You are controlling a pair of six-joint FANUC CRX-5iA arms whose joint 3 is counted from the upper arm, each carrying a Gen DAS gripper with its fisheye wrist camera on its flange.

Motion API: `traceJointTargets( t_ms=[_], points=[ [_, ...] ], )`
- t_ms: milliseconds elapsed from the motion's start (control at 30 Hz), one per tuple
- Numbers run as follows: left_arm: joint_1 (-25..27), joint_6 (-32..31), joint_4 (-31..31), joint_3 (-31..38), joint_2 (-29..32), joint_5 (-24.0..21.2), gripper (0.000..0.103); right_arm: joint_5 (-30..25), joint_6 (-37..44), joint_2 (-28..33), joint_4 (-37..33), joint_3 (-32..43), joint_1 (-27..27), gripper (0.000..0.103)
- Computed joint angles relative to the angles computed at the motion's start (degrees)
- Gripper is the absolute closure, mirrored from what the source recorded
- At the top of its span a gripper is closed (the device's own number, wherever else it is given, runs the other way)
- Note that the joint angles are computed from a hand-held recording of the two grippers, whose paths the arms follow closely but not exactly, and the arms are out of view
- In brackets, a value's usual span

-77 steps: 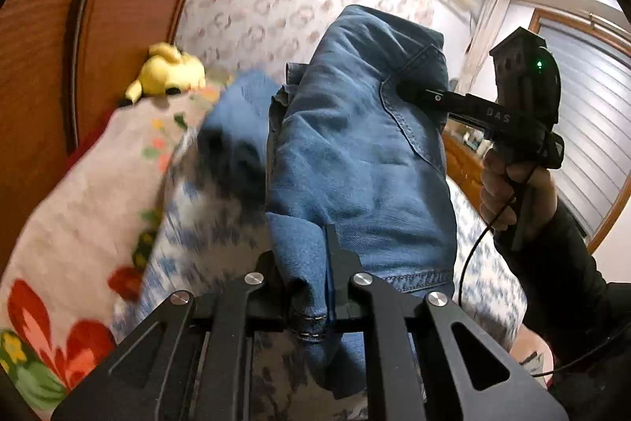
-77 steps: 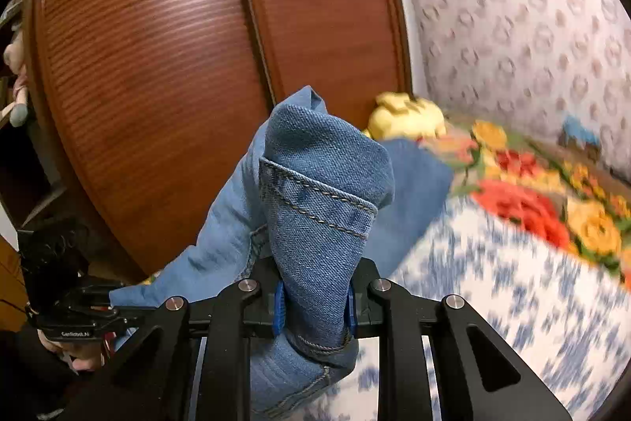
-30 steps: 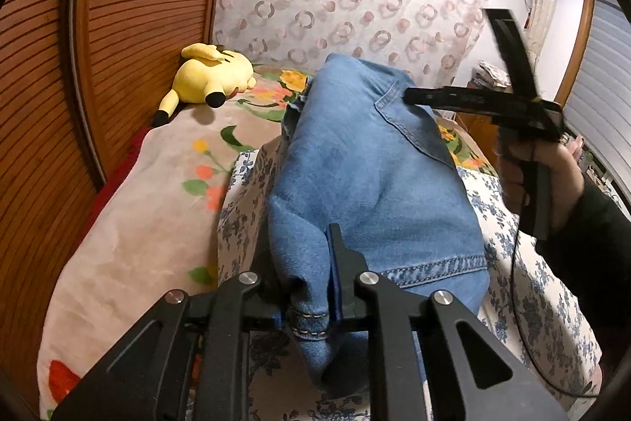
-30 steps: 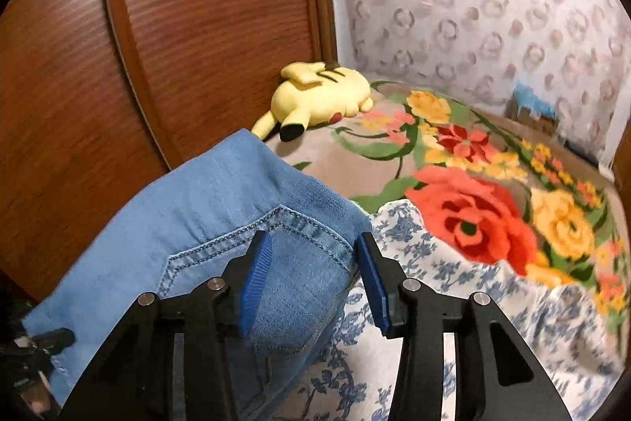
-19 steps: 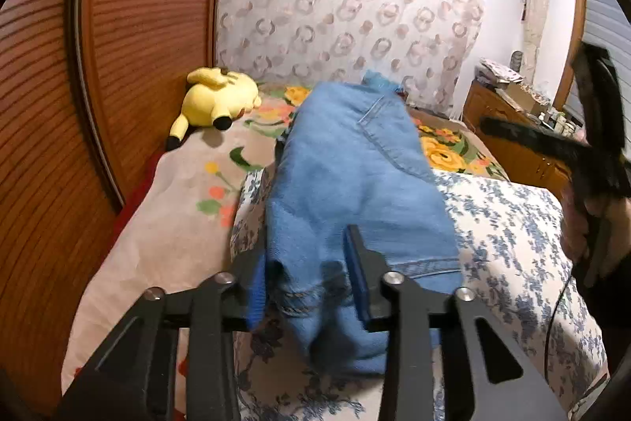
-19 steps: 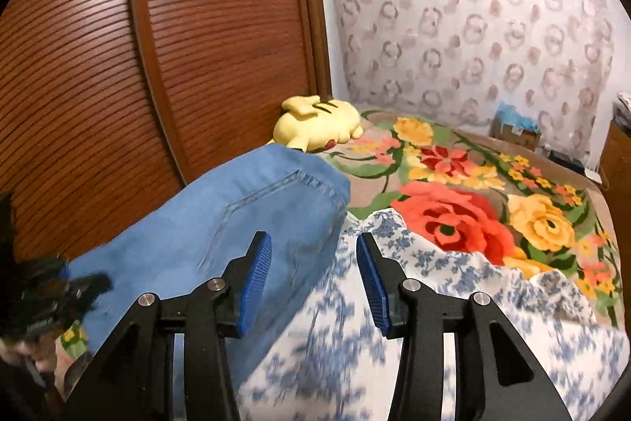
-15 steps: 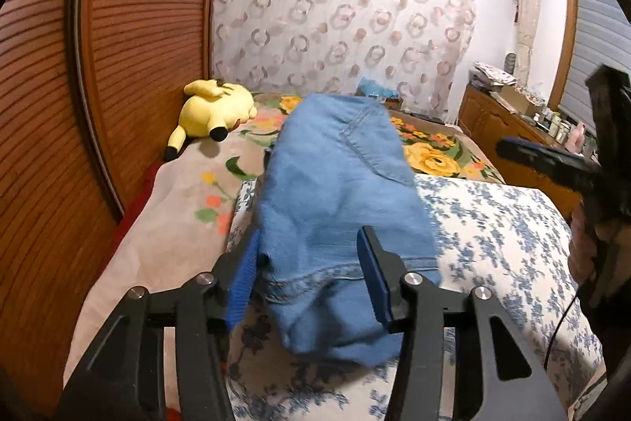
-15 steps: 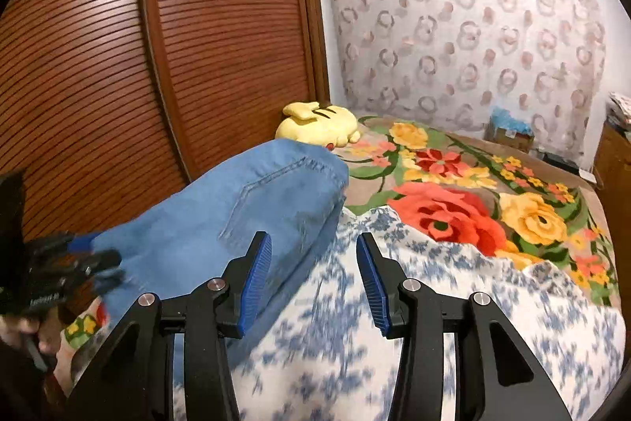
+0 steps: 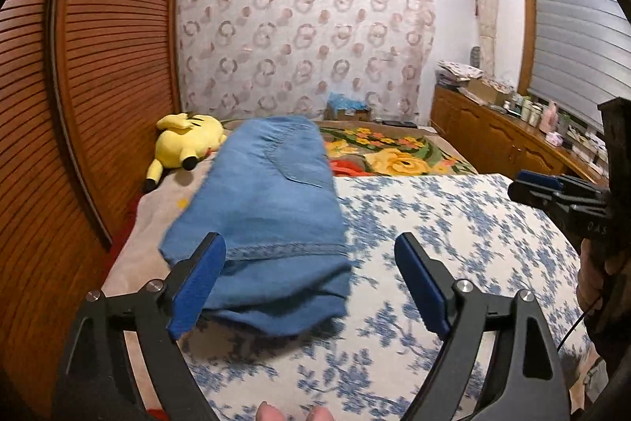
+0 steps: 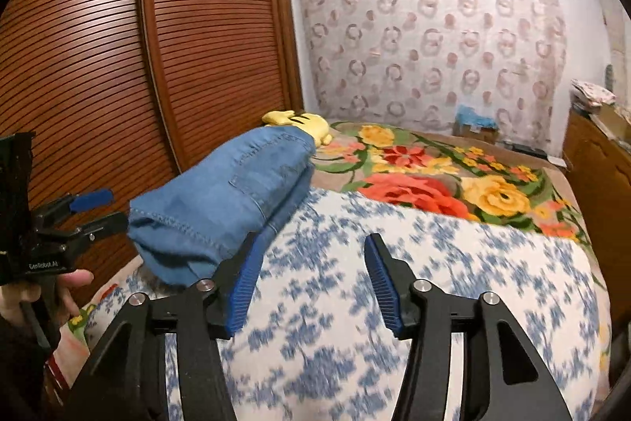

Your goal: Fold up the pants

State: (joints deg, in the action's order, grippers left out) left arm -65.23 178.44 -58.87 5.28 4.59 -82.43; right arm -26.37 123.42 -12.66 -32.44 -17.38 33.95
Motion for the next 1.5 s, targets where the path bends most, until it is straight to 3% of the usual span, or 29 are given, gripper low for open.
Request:
traceJointTargets(
  t_ms=[233,433,633,800,1200,1367,1500],
  points=[
    [-1.08,-1.62,1.65,3.56,4.03,1.96,0.015,3.73,-12.99,-8.92,10.85,-9.88,2.00,0.033],
    [-2.87,-1.69,1.67,7.13,7.31,1.72,0.015,9.06,-42.82,-18.85,37.88,-22.87,7.74,0.031],
    [-3.70,-2.06,2.62,10.20,9.32,2.57,0.015,7.10,-57.52,-28.46,52.13,-29.69,9.41,0.030],
    [-4.55,-4.12,1.74,14.29,11.33,0.16,0.015,4.68,-67.84,-35.54,62.44,-33.78,10.65,0.030],
    [-8.65,-5.06,-3.64,19.41,12.07,-3.70,0.015,-4.72,-73.82,-47.33,70.27,-35.13,17.11,0.030],
    [-9.98,-6.75,-5.35,21.96,13.33,-6.63,0.015,-4.07,-74.43,-47.57,71.02,-35.52,16.23,0.030],
    [-10.51,-7.79,-6.06,22.64,13.72,-7.34,0.015,-0.88,-70.64,-45.58,66.96,-34.98,12.73,0.030]
  ],
)
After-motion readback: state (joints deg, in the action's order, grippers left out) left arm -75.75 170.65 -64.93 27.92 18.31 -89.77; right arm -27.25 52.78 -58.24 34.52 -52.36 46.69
